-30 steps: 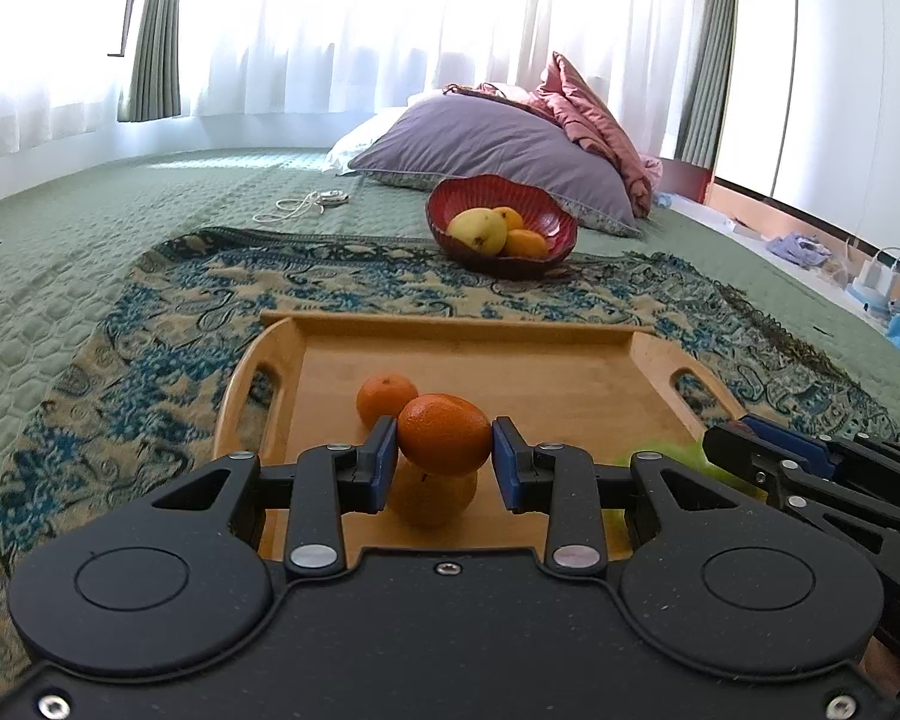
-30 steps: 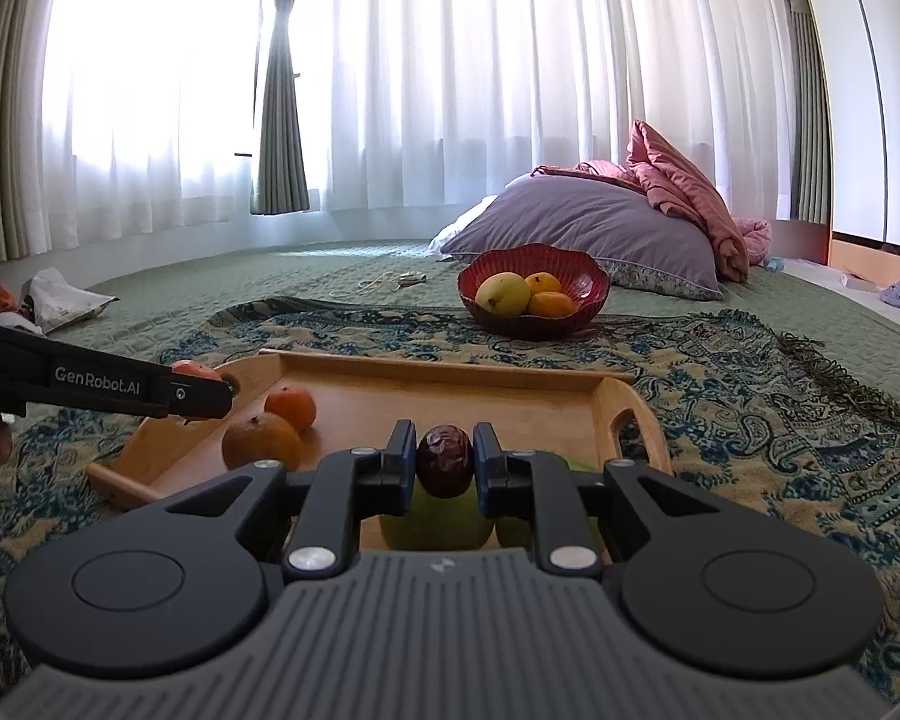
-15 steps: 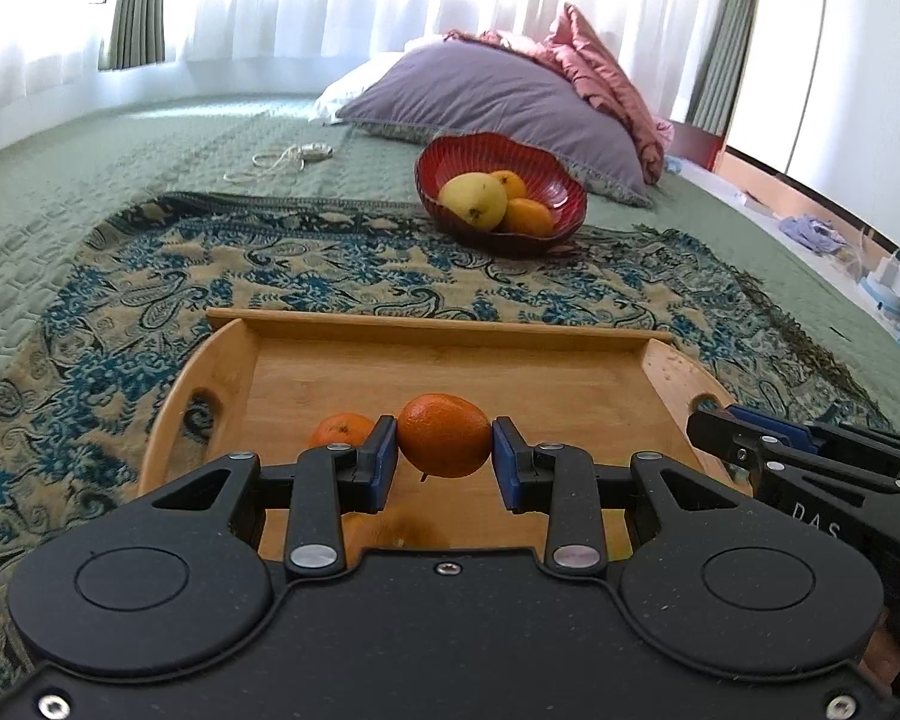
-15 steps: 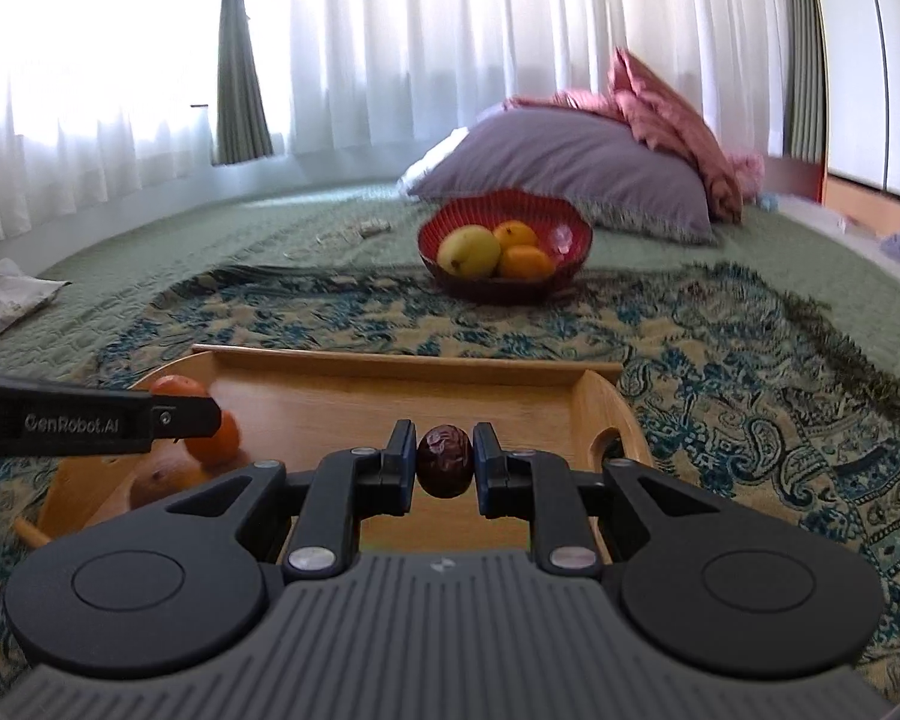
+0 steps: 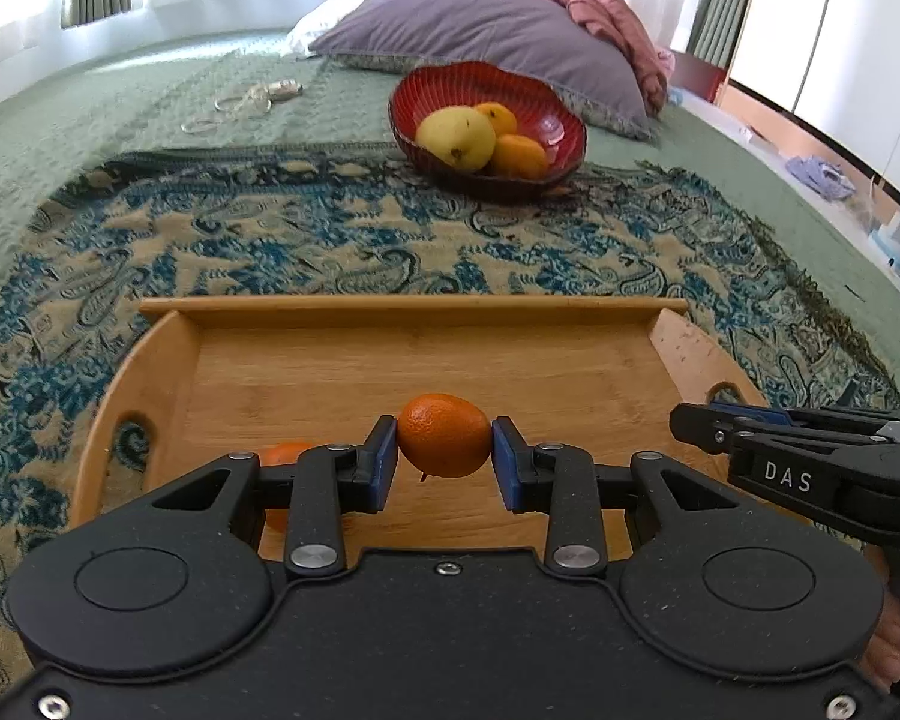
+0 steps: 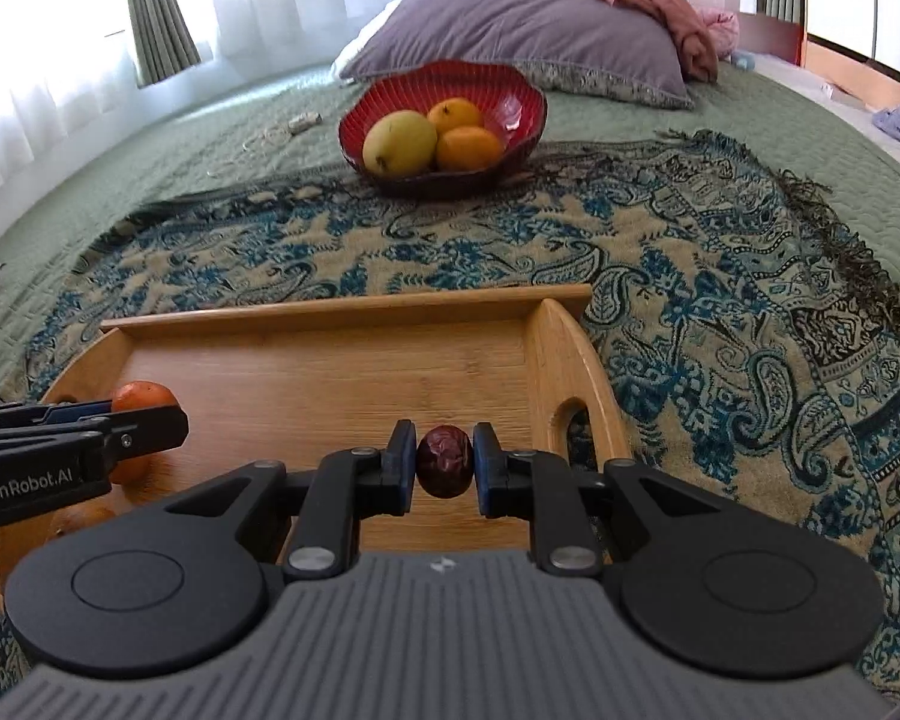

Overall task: Organize fruits
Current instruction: 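Lift the tangerine over the tray with the left tool while the right tool carries the date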

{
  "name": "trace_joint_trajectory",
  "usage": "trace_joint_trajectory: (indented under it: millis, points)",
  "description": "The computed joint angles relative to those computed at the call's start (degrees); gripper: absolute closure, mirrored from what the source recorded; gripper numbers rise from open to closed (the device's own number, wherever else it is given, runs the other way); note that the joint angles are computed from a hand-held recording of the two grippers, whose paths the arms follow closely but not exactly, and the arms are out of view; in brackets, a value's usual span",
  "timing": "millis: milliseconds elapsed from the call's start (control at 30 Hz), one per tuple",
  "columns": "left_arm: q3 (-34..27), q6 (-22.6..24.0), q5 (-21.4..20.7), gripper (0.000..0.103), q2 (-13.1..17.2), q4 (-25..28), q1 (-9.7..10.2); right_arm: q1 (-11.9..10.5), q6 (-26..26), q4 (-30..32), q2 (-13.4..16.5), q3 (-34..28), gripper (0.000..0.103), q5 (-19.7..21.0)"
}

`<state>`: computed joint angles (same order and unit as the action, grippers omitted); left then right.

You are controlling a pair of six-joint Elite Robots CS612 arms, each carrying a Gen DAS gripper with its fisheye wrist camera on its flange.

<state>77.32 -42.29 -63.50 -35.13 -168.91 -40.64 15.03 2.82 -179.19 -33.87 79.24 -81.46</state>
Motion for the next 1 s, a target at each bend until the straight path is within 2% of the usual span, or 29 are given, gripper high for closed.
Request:
trace_joint_trajectory:
  millis: [200,1000]
  points:
    - [-1.03,-1.87,-0.63,0.071,0.68,1.99,0.34,0.28,-0.73,2.01,0.36,-0.89,0.079,0.44]
    - [-1.53,-1.61,-0.47,0.071,2.08,1.55,0.55,0.49,-0.12,4.56,1.3,-2.0,0.076,0.58]
